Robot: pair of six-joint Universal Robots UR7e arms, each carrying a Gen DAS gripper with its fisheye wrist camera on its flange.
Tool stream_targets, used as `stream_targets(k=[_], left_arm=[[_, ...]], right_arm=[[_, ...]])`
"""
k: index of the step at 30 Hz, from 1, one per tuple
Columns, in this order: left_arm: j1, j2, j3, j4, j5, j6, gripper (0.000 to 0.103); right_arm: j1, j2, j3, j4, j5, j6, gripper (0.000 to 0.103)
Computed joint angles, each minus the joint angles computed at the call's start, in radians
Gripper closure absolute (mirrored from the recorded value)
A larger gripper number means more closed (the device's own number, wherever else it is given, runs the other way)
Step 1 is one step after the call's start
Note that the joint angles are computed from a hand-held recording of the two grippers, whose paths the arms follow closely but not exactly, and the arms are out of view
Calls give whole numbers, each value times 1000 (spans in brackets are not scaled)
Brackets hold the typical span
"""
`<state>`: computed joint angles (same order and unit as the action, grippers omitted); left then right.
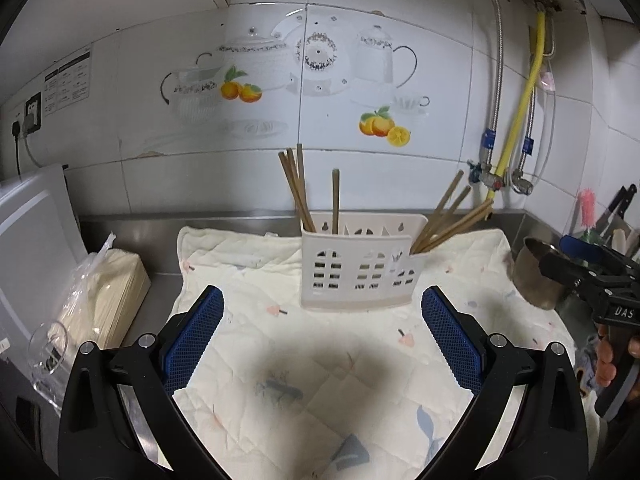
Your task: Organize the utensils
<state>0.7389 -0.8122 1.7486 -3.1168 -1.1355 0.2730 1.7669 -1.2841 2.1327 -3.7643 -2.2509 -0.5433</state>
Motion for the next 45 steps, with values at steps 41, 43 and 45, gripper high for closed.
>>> stream_targets(k=[41,43,45], left_arm=[[-5,-66,132,-31,22,-30,5],[-6,-65,132,-30,23,-30,5],[-6,-64,132,-26,19,-33,5]], right_arm=[[43,93,66,-191,-122,-15,7],[40,90,69,-186,-121,-11,7],[39,90,70,-186,-119,-7,7]])
